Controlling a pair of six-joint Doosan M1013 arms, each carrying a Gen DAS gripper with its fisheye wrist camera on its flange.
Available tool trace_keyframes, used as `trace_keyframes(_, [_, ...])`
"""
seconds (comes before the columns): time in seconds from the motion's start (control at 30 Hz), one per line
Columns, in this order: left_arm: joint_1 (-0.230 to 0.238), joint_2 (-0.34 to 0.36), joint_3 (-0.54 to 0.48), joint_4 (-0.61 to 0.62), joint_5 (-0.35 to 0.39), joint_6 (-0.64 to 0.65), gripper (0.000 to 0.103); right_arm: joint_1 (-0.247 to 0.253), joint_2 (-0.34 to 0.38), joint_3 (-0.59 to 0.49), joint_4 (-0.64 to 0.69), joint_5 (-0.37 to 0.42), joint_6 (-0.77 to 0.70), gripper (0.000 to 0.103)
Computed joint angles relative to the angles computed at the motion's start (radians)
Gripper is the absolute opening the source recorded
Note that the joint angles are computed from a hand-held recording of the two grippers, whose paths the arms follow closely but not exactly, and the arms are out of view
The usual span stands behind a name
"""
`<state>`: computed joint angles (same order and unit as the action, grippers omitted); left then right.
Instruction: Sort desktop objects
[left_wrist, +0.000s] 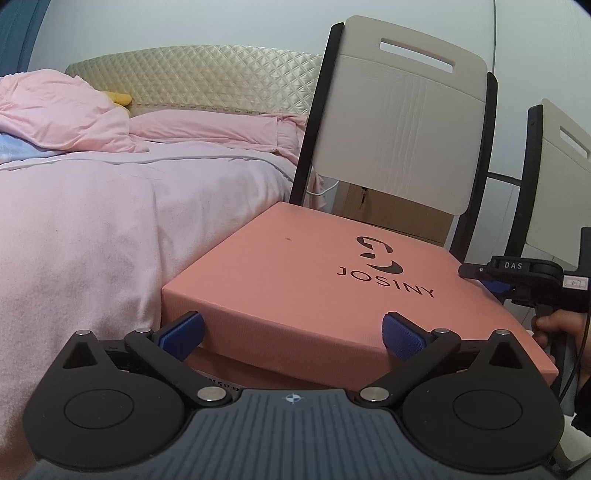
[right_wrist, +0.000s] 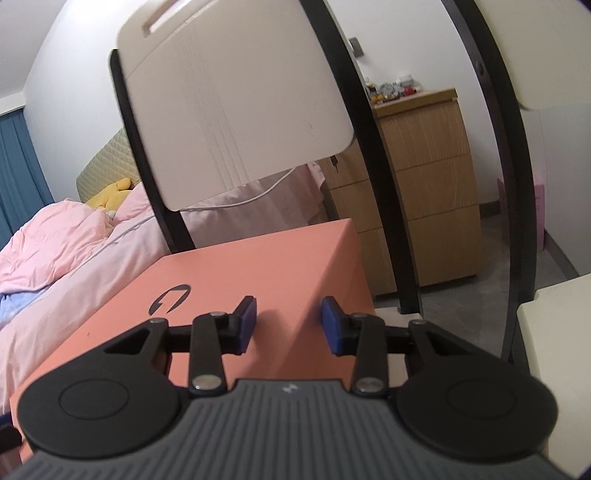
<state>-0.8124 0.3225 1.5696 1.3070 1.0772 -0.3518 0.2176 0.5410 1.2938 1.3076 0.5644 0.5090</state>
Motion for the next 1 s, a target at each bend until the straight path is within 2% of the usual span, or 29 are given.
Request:
trace_keyframes(0.1, [-0.017,0.009,-0.005,0.036,0.056,0.024,0.103,0.002,-0.029,0.040,0.030,-0.018,-0.041,0.040])
trace_keyframes(0.23, [-0.037,0.015,-0.005,0.083,0.095,0.054,0.103,0.004,-0.087,0.115,0.111,-0.054,-0.161,0.040])
trace_keyframes(0.43, [-0.058,-0.001,0.019,0.123,0.104,0.019,0.103,0.000,-0.192,0.255,0.314,-0.080,-0.414,0.040])
trace_keyframes(0.63, [-0.072,-0.008,0.030,0.149,0.111,-0.001,0.103,-0.011,-0.277,0.385,0.501,-0.075,-0.570,0.040])
trace_keyframes(0.8, [-0.083,-0.001,0.028,0.170,0.134,0.028,0.103,-0.013,-0.323,0.469,0.633,-0.067,-0.679,0.044])
trace_keyframes(0.87, [-0.086,-0.001,0.031,0.180,0.136,0.029,0.103,-0.013,-0.336,0.495,0.677,-0.067,-0.722,0.051])
trace_keyframes(1.0, [-0.089,-0.002,0.038,0.193,0.137,0.020,0.103,-0.009,-0.354,0.530,0.731,-0.071,-0.780,0.053])
